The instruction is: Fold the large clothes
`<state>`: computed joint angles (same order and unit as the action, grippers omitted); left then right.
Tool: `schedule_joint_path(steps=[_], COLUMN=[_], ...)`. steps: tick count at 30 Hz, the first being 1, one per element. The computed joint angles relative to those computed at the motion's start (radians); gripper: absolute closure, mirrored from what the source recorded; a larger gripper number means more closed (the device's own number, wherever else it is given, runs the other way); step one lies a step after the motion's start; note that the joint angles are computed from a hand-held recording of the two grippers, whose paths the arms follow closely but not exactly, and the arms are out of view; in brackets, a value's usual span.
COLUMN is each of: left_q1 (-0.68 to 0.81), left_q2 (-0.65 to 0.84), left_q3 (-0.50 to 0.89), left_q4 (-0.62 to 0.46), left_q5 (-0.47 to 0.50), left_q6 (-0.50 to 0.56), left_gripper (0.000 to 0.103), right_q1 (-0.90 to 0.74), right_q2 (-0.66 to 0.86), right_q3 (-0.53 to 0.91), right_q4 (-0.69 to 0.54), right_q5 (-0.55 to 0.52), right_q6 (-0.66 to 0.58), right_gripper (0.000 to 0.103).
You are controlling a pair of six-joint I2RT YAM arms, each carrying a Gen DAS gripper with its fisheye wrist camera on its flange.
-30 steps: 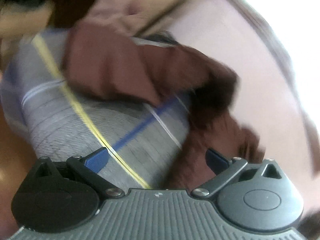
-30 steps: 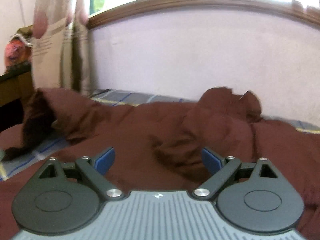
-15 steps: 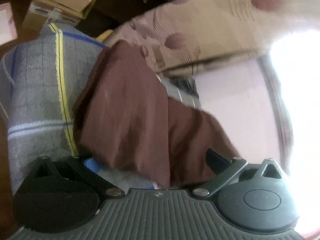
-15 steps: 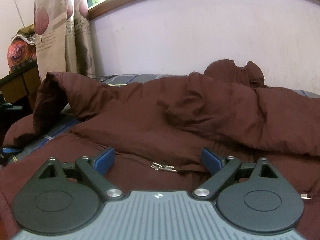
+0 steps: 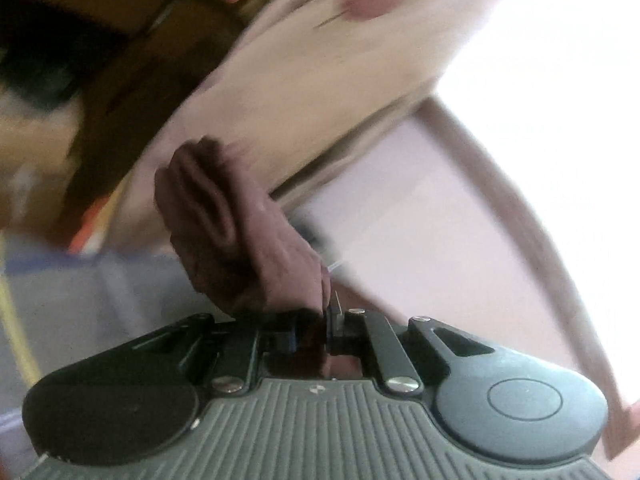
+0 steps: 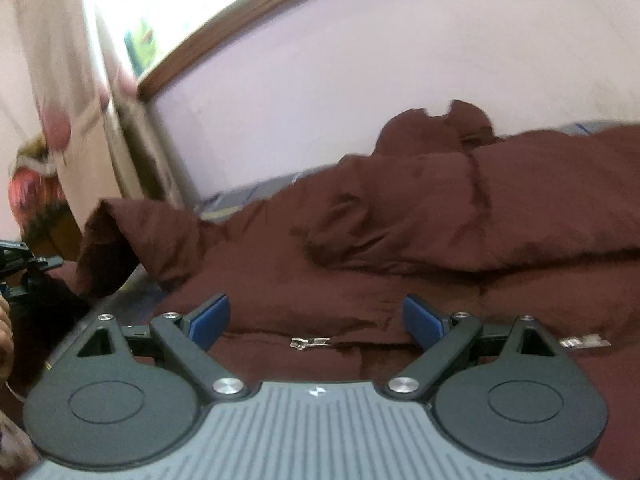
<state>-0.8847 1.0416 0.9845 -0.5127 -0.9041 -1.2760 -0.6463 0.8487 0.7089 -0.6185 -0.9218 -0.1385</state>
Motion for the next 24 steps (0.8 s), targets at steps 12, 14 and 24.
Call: schedule_joint_path(steps=[12, 14, 24], left_q1=[-0.169, -0.185, -0.186], left_q2=[0.588, 0.704, 1.265], left_q3=[0.716, 0.843, 1.447], left_q4=[0.240, 0.218, 0.000], left_q5=[0.115, 0.167, 0.480], left_q6=[0.516, 0.531, 0.553], left_gripper=[0.092, 0.092, 0.090], right_q1=[-0.545, -0.603, -0.751], right_q2=[0.264, 0.332, 0.563], right_q3=[0.281, 0.327, 0.436], right_q4=[-0.632, -0.715, -0.756], right_q5=[-0.339, -0.354, -0.368], right_q6=[-0.658, -0.764, -0.877], right_gripper=[0.009, 0.009, 0.009])
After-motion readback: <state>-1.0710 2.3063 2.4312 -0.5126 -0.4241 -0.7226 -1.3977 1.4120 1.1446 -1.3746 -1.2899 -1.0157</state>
